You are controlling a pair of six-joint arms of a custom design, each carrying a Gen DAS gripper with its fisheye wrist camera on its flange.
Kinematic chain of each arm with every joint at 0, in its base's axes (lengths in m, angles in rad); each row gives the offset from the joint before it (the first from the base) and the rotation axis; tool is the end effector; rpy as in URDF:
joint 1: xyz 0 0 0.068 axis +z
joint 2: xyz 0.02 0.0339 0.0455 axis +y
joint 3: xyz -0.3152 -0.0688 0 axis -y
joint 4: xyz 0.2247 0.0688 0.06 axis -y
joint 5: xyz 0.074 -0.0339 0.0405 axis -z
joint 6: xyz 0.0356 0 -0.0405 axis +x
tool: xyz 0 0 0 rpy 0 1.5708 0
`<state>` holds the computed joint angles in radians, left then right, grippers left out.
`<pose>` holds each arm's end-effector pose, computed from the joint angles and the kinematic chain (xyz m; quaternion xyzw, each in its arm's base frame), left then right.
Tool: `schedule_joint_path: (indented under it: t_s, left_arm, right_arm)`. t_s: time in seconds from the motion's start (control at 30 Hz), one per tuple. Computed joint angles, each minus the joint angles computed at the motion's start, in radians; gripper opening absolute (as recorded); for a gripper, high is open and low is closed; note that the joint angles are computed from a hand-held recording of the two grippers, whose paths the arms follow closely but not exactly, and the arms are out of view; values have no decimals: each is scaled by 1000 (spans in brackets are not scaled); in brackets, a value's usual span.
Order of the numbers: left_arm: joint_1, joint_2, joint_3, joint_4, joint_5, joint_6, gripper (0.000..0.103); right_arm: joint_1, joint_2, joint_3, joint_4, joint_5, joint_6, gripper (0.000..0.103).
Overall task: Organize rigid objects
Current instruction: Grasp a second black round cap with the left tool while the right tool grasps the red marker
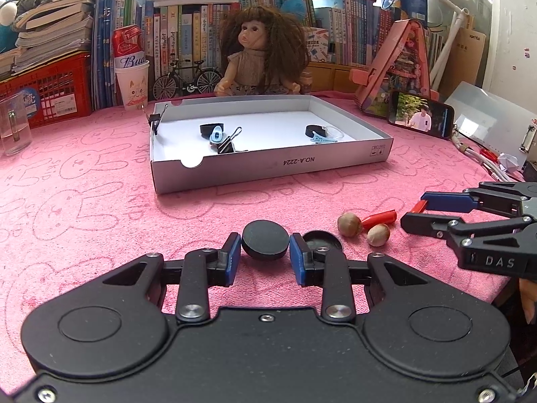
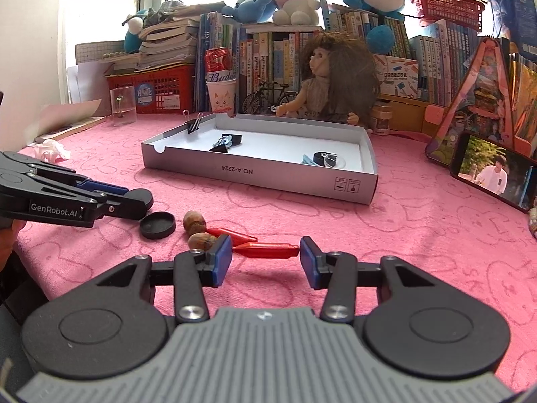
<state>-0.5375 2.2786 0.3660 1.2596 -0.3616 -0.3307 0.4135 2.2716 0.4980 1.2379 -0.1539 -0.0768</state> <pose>0.2567 -0.1384 0.0560 0.0118 0.8854 -0.0370 0.4631 0.3006 0.1379 0.0665 -0.2472 0.8313 0.1485 0.4751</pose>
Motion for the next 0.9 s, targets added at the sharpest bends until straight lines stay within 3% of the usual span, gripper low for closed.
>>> schedule_joint_path:
  t_s: [0.13, 0.23, 0.47, 0.57, 0.67, 0.9]
  left_arm:
    - [-10, 13, -1, 16, -30, 0, 31]
    - [-17, 21, 2, 20, -47, 3, 37]
    - [-25, 44, 12, 36, -69, 14, 38]
    - [-27, 50, 15, 43, -71, 12, 38]
    - [-28, 51, 16, 43, -75, 13, 29]
    - [-24, 36, 20, 33, -72, 10, 29]
  right_arm:
    - [-6, 5, 2, 10, 21, 24, 50]
    - [-6, 9, 4, 12, 34, 36, 50]
    - [-5, 19, 6, 25, 54, 61, 50]
    - [-5, 21, 5, 30, 61, 70, 50]
    - [-3, 23, 3, 38, 72, 80, 50]
    - [-3, 20, 4, 50, 100, 104, 50]
